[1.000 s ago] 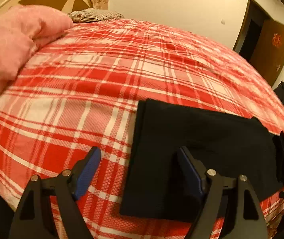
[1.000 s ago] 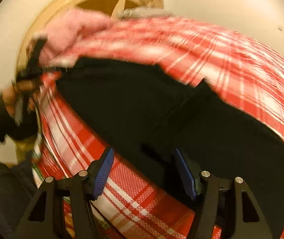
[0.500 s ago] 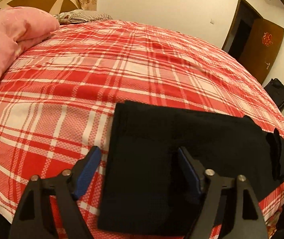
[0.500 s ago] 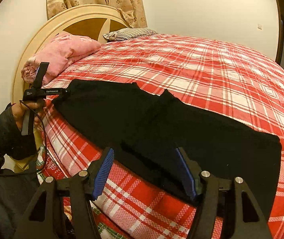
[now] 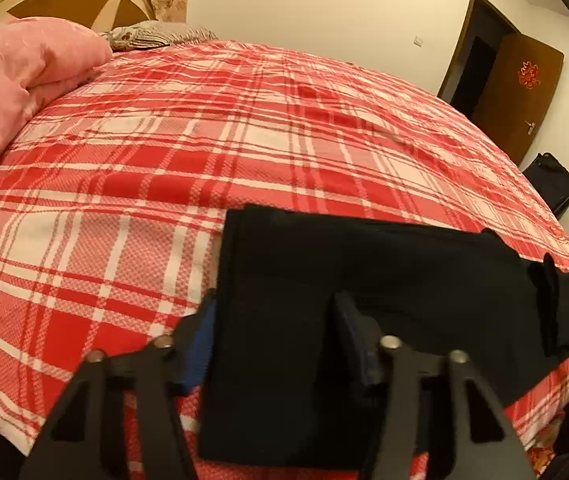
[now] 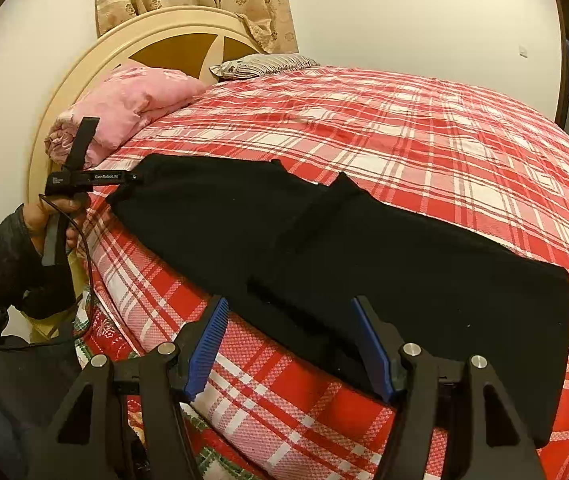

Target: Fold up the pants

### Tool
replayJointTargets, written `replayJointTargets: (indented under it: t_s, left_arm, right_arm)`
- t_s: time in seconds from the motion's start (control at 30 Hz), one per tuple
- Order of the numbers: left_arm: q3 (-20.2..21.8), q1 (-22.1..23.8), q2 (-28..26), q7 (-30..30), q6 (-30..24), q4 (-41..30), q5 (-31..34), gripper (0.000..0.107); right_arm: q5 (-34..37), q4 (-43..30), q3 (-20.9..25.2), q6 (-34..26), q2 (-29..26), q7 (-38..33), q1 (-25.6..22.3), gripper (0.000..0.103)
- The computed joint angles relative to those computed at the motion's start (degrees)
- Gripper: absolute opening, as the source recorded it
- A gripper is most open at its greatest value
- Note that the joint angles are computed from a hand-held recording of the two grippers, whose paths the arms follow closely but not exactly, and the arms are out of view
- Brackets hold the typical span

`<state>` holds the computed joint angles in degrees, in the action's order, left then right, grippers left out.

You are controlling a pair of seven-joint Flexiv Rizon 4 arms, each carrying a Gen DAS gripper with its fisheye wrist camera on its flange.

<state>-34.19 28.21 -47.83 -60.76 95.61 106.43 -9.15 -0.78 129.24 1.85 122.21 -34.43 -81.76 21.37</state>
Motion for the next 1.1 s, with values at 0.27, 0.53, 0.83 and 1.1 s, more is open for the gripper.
replayJointTargets:
  t_s: [0.27, 0.53, 0.83, 1.1]
  left_arm:
    - [-5.6, 4.4, 2.8, 0.1, -1.0, 4.3, -1.2, 0.021]
    - [-22.7, 16.1, 1.2, -0.6, -3.8, 8.4, 1.5, 0.021]
    - [-34.6, 16.5, -0.5, 1.1, -11.3, 7.3, 0.7, 0.021]
    - [-31.3, 5.1, 2.8, 5.4, -17.8, 0.6, -4.1, 0.021]
  right_arm:
    - [1.1, 0.0, -0.6, 0.2, 0.2, 0.1, 0.5, 0.064]
    - [8.0, 0.5, -5.7, 0.1, 2.2, -2.0, 4.9, 0.065]
    - [17.6, 1.1, -9.6, 1.9, 6.7, -1.3, 2.2, 0.065]
    - [22.2, 0.8, -10.8, 0.9, 7.1, 4.1, -2.9, 0.065]
